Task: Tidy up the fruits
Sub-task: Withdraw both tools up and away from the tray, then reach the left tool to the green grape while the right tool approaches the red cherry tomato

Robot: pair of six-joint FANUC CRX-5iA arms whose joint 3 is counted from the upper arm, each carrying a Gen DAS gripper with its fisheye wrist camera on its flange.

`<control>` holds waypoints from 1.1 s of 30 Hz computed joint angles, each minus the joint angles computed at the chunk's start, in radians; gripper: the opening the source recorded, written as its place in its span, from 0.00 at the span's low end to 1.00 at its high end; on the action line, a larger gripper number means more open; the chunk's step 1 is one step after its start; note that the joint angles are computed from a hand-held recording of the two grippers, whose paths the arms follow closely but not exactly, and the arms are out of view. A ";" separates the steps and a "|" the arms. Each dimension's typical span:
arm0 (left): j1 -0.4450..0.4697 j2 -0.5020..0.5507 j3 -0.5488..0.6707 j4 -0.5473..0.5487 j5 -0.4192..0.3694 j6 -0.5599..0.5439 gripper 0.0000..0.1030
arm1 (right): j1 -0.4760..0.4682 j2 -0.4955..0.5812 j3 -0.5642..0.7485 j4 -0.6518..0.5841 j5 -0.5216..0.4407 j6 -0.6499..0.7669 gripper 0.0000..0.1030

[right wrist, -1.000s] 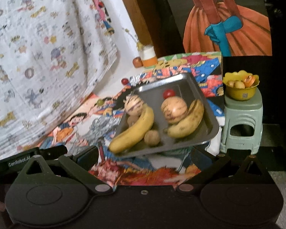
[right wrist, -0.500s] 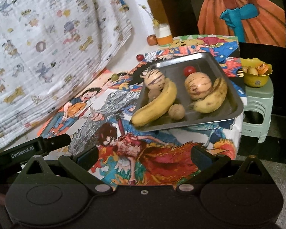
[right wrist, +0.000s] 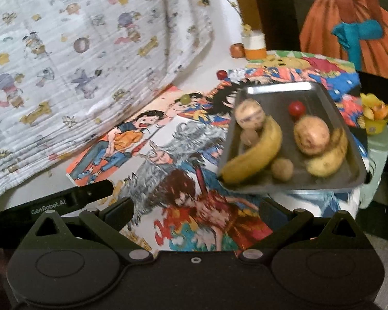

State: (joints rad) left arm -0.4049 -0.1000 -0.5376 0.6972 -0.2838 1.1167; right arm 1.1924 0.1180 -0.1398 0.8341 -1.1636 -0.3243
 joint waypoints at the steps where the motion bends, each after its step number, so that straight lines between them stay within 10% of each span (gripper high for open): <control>1: 0.002 0.002 0.007 -0.007 -0.001 -0.002 0.99 | -0.010 0.002 0.012 -0.007 0.008 0.026 0.99; 9: 0.019 0.053 0.101 -0.049 -0.010 -0.041 0.99 | -0.140 0.020 0.165 -0.096 0.088 0.255 0.99; 17: 0.001 0.174 0.240 0.061 0.020 -0.177 1.00 | -0.357 0.200 0.629 -0.411 -0.020 0.531 0.99; 29: -0.029 0.504 0.623 -0.097 -0.048 0.106 0.99 | -0.621 0.437 0.940 -0.625 0.023 1.124 0.99; 33: -0.051 0.579 0.642 0.025 0.016 0.044 0.99 | -0.712 0.479 0.965 -0.777 0.087 1.213 0.99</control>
State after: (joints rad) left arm -0.4560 0.4789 0.1043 0.7221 -0.2674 1.1609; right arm 0.4801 0.5968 0.8250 0.0568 -1.0764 0.8888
